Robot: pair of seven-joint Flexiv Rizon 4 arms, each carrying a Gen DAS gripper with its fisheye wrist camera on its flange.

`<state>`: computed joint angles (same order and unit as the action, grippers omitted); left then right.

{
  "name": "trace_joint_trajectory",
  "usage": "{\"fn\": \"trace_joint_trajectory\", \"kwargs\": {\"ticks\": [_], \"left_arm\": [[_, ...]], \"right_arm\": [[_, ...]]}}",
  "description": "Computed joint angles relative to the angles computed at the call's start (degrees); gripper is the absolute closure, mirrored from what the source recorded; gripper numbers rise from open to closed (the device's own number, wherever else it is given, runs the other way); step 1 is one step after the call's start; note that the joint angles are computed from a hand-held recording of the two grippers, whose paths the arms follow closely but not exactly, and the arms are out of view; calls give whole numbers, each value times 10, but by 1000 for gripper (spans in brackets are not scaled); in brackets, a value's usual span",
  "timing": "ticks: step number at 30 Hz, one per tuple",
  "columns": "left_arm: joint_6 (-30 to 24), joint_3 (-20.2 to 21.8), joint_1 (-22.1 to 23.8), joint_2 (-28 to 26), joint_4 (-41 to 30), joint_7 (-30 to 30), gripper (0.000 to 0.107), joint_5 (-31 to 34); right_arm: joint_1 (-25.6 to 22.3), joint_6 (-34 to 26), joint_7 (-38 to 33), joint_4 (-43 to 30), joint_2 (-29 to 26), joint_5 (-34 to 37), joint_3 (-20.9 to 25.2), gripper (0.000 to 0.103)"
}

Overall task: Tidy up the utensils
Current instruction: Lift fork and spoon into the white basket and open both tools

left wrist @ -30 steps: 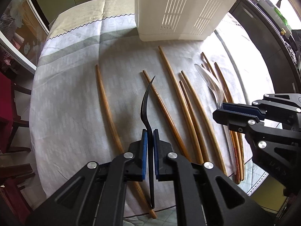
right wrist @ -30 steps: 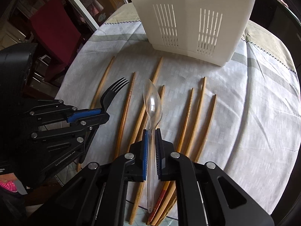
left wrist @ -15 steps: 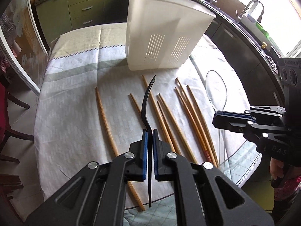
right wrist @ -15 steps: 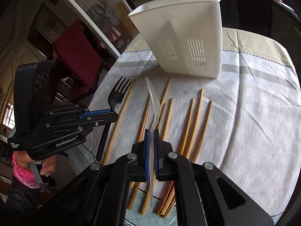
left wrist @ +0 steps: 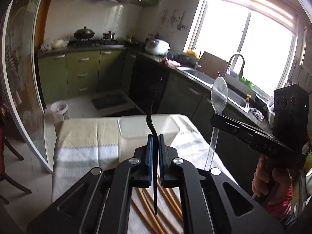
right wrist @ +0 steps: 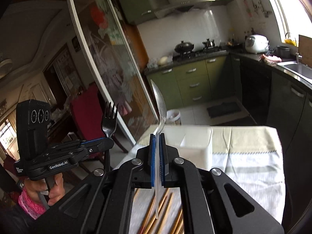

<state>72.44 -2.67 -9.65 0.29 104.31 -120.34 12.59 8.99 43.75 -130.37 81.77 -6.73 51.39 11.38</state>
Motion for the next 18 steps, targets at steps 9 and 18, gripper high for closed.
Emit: {"fn": "trace_joint_trajectory", "kwargs": {"ticks": [9, 18], "left_arm": [[116, 116, -60, -145, -199, -228, 102, 245], [97, 189, -106, -208, -229, -316, 102, 285]], "right_arm": [[70, 271, 36, -117, -126, -66, 16, 98], [63, 283, 92, -123, -201, -162, 44, 98]]}}
